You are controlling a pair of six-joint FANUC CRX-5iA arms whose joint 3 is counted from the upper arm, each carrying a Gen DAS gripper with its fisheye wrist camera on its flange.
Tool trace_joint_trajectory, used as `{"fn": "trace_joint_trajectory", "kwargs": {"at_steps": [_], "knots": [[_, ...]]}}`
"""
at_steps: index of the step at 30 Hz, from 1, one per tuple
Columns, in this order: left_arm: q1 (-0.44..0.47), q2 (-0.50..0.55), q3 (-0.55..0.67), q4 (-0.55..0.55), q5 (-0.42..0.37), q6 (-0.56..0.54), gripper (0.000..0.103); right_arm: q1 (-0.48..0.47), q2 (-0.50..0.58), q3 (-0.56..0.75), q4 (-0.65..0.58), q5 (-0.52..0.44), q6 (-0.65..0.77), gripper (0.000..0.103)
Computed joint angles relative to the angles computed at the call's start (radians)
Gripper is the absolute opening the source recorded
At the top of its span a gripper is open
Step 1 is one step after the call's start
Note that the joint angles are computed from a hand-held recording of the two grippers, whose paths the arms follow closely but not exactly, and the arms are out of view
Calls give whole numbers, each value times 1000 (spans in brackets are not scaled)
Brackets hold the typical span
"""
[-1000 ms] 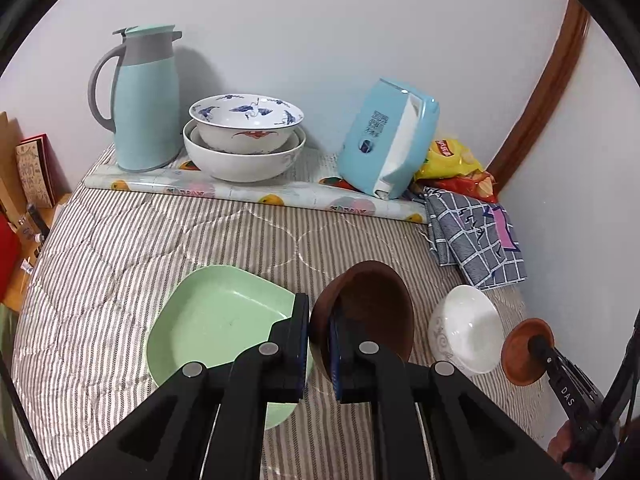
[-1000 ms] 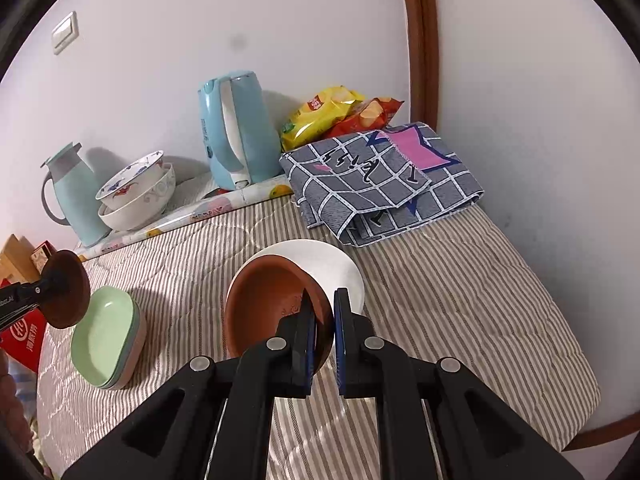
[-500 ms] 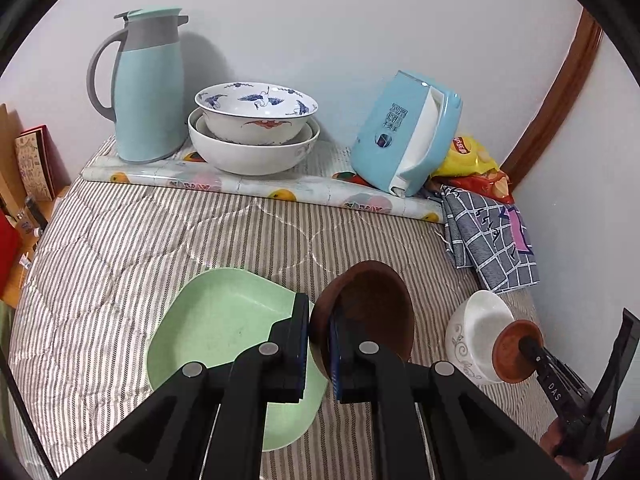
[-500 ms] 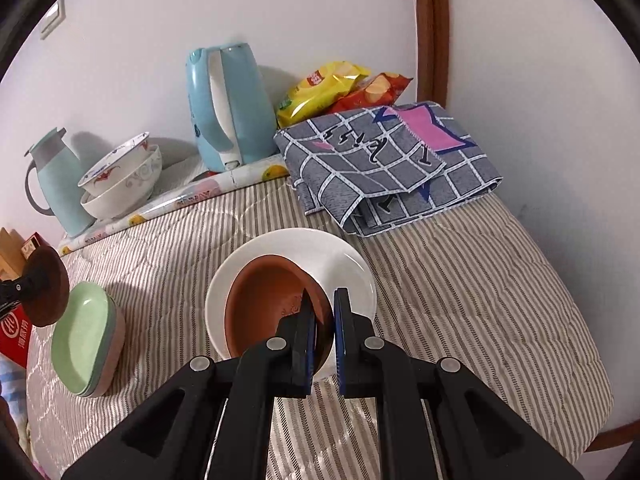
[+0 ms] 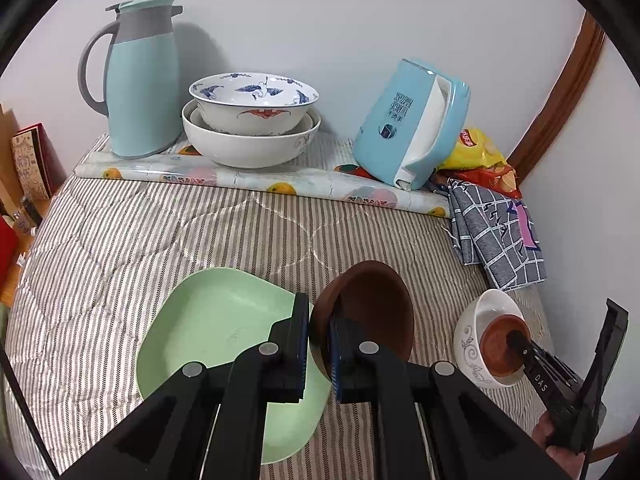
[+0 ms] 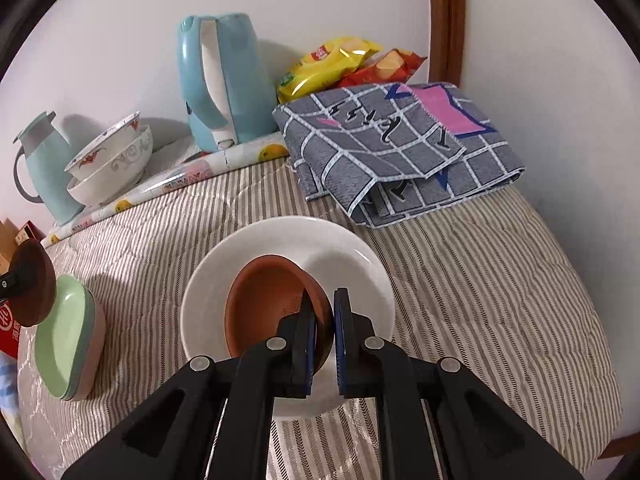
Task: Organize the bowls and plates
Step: 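Lower the brown clay bowl into the white bowl and open the right tool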
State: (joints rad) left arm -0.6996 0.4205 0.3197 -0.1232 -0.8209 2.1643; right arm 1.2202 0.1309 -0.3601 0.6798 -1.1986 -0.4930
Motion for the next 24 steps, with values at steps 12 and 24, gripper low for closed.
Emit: {"fn": "trace_joint_trajectory", "kwargs": {"at_steps": [12,24], "knots": [[7,37,19,33,-3,-30,9,-36,13,3,-37,52,54,9],[13,53,25,56,3,-48,9,-74,89,113,-128,-39,249,10]]}}
